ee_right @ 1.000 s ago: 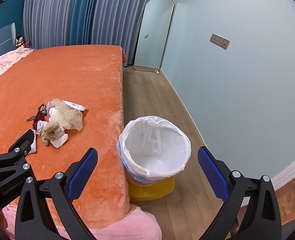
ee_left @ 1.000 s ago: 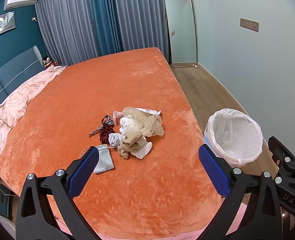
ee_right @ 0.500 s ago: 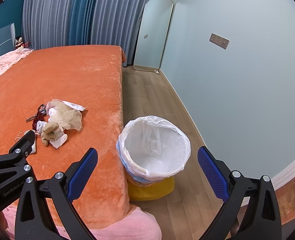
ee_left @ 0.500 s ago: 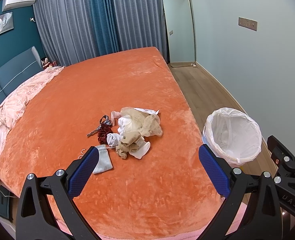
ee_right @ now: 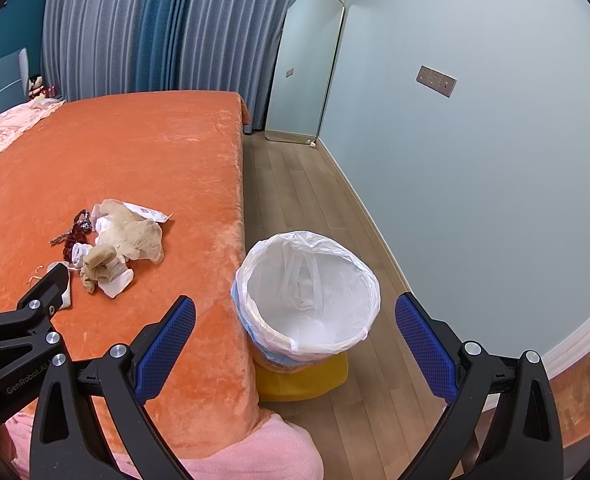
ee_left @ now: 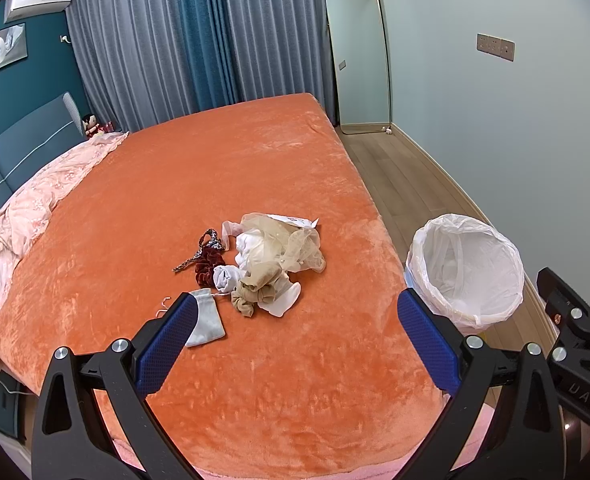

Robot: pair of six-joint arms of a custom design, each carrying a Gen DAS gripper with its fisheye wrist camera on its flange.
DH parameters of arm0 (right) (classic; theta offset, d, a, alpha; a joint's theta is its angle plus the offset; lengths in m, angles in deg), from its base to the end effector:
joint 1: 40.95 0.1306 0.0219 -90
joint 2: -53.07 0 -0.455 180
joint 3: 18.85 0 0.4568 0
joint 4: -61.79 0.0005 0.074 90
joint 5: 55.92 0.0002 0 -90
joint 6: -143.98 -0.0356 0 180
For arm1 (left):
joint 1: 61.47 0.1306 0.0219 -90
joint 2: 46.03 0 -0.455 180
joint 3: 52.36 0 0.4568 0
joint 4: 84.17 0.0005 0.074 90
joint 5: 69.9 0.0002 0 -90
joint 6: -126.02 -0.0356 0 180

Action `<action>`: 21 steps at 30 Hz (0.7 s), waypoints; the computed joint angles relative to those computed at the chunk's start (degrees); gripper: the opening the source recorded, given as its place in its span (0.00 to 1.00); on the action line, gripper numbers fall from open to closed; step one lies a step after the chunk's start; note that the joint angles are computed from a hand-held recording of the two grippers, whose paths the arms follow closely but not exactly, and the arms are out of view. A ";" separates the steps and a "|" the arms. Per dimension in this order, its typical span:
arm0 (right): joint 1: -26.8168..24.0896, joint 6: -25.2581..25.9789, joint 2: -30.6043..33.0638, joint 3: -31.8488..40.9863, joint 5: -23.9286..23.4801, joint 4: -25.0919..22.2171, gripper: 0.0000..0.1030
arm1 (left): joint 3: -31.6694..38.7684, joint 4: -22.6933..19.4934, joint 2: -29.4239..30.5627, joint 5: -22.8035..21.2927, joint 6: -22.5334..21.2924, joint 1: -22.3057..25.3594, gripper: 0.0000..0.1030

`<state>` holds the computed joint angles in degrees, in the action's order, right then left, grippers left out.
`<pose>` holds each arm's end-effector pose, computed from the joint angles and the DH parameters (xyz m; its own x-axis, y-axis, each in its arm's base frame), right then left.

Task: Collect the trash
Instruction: 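Grasp the grey velvet pouch with left tool while right tool grasps beige stocking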

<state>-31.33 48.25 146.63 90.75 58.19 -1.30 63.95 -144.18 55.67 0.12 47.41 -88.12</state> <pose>0.5562 0.0790 0.6329 -0.7059 -0.0272 -0.7078 0.1933 0.9539 -0.2295 0.5696 -0.2728 0.6147 -0.6648 0.1259 -0.7364 0.0774 0.9920 0.0998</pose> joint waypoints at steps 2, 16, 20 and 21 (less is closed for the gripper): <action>0.03 -0.83 -0.23 -0.65 -0.22 0.87 0.93 | -0.96 0.94 -0.37 1.02 -0.38 0.37 0.92; 3.86 -5.85 4.03 -2.02 -2.54 6.07 0.93 | -7.91 6.53 0.52 4.47 -2.57 9.24 0.93; 5.14 -6.73 7.08 -0.70 -4.93 7.00 0.93 | -6.77 3.11 3.49 7.14 -1.15 12.86 0.93; 5.54 -6.87 8.11 -0.18 -5.87 7.22 0.93 | -6.64 2.72 4.09 8.06 -0.84 13.58 0.93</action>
<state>-25.78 41.39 154.74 90.58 52.32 5.92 57.30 -141.45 59.76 8.18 46.57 -74.54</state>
